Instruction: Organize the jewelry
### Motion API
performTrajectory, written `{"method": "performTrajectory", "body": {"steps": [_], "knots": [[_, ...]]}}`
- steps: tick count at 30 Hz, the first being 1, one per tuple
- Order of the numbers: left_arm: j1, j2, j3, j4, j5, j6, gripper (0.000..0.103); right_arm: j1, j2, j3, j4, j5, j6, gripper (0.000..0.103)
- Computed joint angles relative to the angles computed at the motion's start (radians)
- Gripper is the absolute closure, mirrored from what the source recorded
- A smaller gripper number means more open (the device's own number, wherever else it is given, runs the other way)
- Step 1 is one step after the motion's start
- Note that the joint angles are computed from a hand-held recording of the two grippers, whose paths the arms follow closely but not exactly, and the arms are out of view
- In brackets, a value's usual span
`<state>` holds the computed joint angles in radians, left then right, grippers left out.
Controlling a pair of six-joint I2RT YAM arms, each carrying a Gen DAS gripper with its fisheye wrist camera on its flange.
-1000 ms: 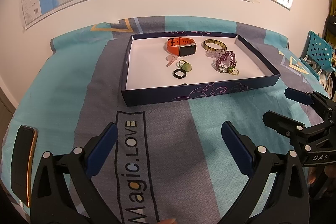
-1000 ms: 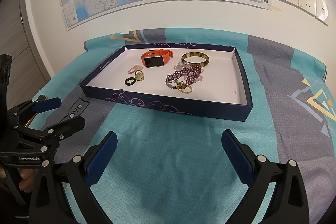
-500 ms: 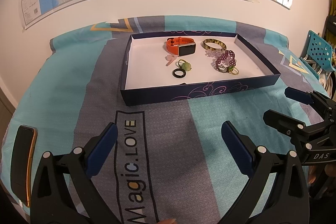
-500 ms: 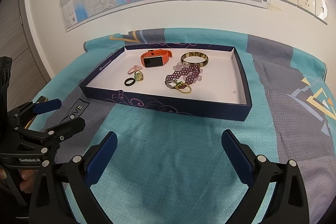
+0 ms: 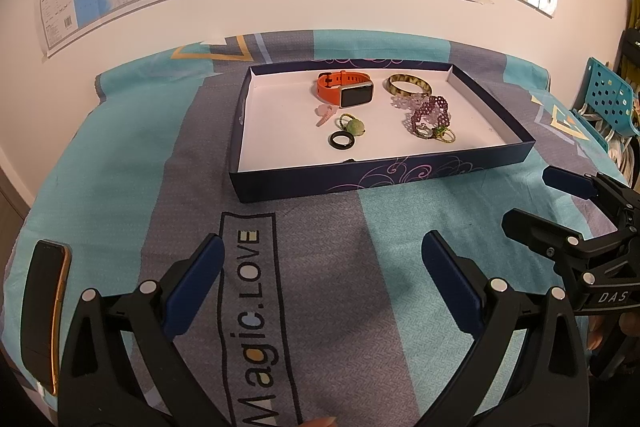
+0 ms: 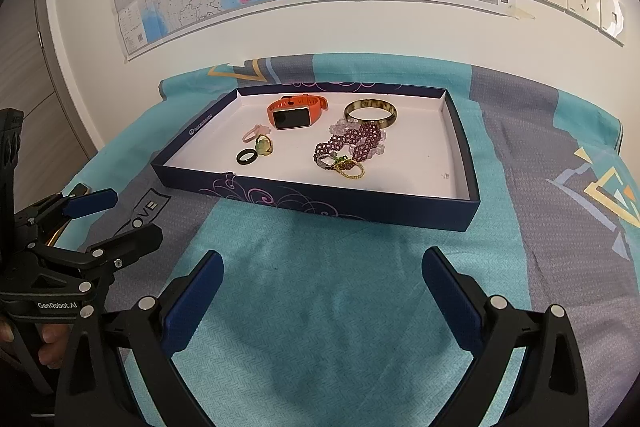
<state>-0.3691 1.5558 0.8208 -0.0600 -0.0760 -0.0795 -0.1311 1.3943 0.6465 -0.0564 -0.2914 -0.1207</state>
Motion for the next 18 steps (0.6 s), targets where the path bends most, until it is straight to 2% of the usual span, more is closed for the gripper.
{"method": "performTrajectory", "body": {"steps": [18], "knots": [[0.000, 0.002, 0.005, -0.005, -0.002, 0.003, 0.006, -0.001, 0.001, 0.007, -0.008, 0.000, 0.001, 0.007]]}}
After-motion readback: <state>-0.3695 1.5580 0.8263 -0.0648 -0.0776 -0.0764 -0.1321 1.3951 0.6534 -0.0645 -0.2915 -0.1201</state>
